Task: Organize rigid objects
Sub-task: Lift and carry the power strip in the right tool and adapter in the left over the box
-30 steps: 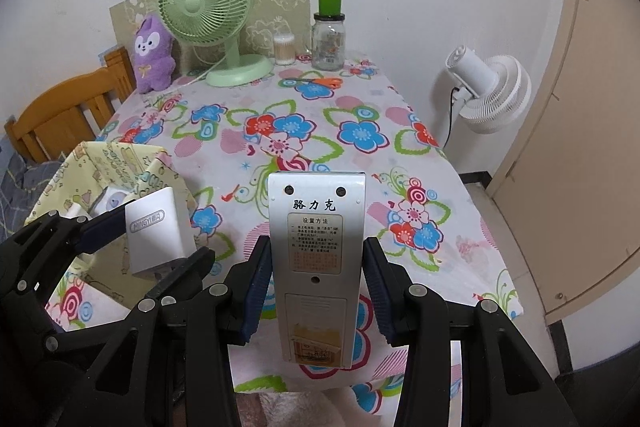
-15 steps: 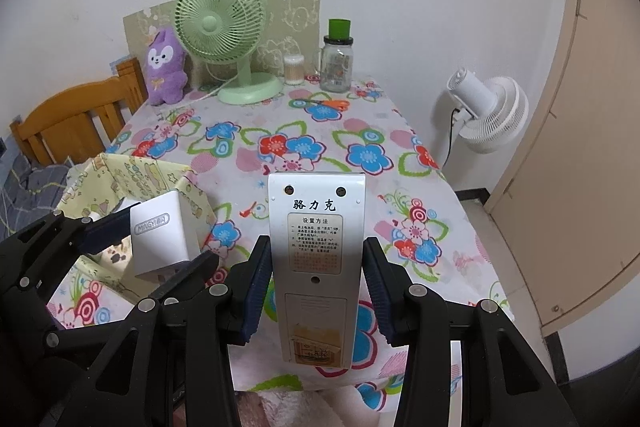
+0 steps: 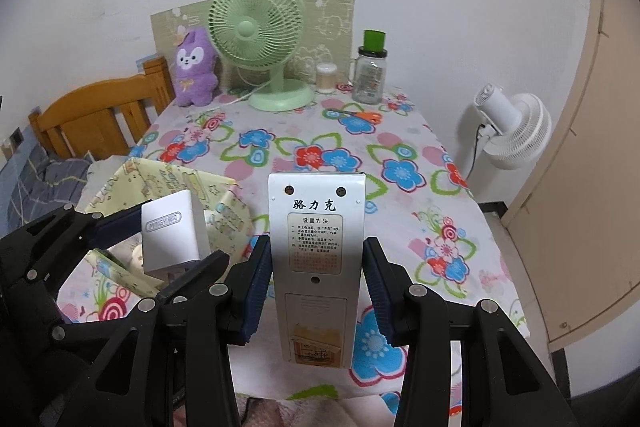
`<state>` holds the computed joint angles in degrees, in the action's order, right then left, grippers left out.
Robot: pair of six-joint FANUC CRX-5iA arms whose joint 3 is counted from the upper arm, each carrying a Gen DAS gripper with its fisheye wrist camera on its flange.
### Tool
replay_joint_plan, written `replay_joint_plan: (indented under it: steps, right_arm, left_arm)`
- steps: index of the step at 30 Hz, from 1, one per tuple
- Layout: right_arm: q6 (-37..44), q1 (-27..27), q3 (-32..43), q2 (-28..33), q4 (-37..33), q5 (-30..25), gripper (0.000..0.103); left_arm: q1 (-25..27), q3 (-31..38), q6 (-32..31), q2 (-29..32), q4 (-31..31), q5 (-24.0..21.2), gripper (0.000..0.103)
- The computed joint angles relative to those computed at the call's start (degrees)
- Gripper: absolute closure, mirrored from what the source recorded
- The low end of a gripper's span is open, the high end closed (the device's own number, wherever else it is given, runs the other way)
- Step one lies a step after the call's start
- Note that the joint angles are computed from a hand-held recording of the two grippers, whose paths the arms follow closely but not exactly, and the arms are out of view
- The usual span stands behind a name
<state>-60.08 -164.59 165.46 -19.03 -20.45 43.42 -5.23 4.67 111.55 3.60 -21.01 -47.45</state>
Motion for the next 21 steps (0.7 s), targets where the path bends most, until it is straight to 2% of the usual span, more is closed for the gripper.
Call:
replay_joint_plan:
  steps: [3,15,21]
  right_arm:
    - [0.53,0.64,-0.64,-0.25,-0.27,0.38,0.055]
    - [0.6,3.63,-6.66,-3.52,-0.14,3.3,0.055]
    - [0.2,5.13,-9.42,-5.41,-0.44,5.16,0.055]
  left_arm:
    - [1.57,-0.93,-1.4,-0.83,1.97,0.49,0.043]
    - [4.72,-1.73,-1.95,-3.03,0.82,-0.41,0.043]
    - [7.24,-3.44,-4.34,-4.27,2.54,0.28,0.043]
